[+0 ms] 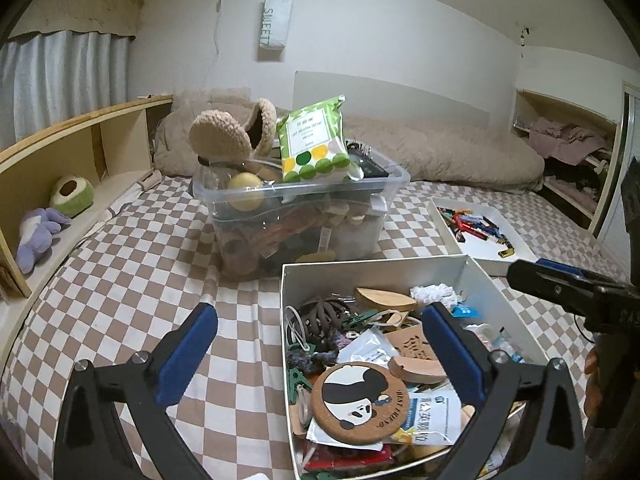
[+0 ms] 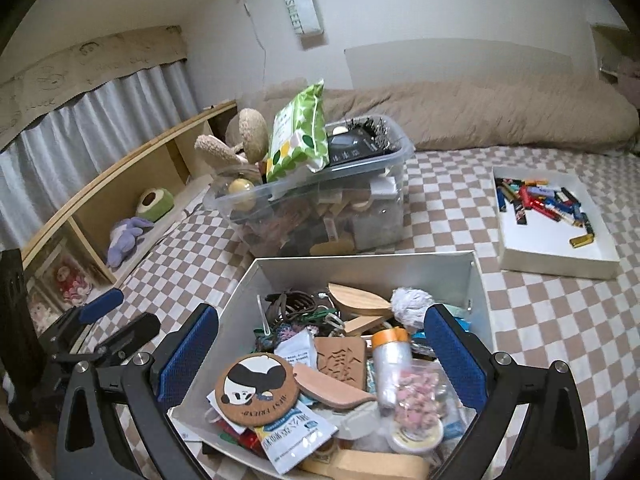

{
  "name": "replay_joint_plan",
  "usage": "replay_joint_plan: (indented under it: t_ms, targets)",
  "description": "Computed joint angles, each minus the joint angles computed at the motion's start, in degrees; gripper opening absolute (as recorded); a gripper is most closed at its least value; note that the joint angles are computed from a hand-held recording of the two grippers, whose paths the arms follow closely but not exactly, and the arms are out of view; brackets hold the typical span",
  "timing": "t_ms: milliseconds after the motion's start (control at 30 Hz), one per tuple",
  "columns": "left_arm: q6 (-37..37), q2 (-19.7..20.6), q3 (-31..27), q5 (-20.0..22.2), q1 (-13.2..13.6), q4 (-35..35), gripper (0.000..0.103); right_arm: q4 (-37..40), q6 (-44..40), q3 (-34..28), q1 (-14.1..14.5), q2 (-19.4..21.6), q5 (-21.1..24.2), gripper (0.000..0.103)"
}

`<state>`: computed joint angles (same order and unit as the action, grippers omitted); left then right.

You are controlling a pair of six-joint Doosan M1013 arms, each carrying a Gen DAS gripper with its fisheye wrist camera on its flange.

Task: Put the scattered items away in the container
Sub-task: 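Raise both open grippers and move them back toward the items beside the box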

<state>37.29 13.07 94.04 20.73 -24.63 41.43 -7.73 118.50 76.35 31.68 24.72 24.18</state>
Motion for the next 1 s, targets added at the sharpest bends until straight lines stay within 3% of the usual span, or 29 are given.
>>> replay_joint_plan:
  t_ms: [300,700,1000]
  targets:
    - [-5.29,-1.54,1.39,-0.08,-1.66,6.14,0.103,-7.93,5.81,4.98,0.17,-4.03,-2.89,0.103]
    - [-9.50,-2.66,3.14,1.01,-3.37,11.75,0.103,-35.71,30.00,11.18,1.98,-8.24,-0.93,0.103]
    - [-11.62,-3.06,4.79,1.87,-3.95,13.02,0.103,-42.65,36.53,14.23,2.53,-9.43,-0.18,0.103]
